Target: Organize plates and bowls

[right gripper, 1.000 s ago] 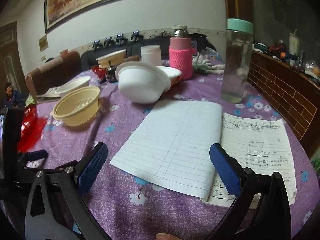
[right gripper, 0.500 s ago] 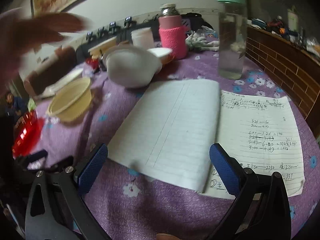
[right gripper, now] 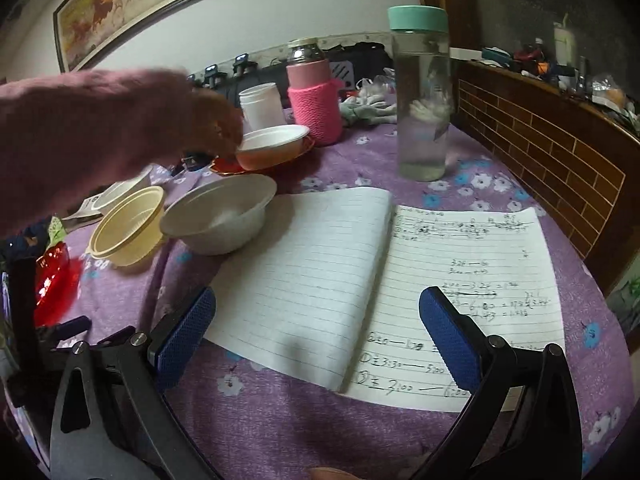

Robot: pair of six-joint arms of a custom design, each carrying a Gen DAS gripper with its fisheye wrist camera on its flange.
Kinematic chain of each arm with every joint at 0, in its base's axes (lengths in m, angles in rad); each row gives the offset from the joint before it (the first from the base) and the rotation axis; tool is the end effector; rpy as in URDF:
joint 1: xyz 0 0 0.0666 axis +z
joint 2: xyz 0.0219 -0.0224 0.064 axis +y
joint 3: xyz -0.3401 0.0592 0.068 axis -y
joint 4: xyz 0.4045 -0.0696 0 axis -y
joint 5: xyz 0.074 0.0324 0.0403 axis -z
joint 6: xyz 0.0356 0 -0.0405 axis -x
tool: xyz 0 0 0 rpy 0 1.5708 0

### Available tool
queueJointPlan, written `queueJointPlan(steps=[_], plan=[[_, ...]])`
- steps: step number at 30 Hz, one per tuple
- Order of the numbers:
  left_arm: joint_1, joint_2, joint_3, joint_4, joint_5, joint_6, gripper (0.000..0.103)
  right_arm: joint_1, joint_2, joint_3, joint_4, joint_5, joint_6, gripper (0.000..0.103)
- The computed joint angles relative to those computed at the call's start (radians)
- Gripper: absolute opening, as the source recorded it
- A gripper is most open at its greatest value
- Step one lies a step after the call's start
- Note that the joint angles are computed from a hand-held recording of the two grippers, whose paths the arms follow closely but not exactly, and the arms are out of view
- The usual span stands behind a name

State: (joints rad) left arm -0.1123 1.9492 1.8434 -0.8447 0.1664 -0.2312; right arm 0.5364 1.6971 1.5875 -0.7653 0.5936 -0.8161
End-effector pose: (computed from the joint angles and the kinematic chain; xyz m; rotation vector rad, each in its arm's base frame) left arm 0.6713 -0.0820 0.2899 0.4948 2.4603 -0.1611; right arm 0.5265 0.2894 0.3356 0.5600 2.1900 -0.0259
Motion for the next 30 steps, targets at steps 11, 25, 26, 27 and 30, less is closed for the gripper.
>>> queueJointPlan(steps=[11,25,26,27,30], plan=[[0.0,0.0,0.0,0.0,0.0,0.0,0.103,-0.002,-0.003,-0.007,0.026,-0.04,0.003,0.103],[0.0,0.0,-0.001,0.001,0.0,0.0,0.103,-0.009,0.011,0.009,0.001,-0.06,-0.009,0.103],[0.0,0.0,0.0,0.0,0.0,0.0,0.103,-0.009,0.015,0.014,-0.009,-0.055,-0.011,0.103],[0.0,0.0,0.0,0.0,0.0,0.0,0.103,-0.009,0.019,0.019,-0.019,-0.048,-0.015,0.103],[0.0,0.0,0.0,0.0,0.0,0.0,0.103,-0.008,0.022,0.023,-0.03,-0.032,-0.021,0.103]])
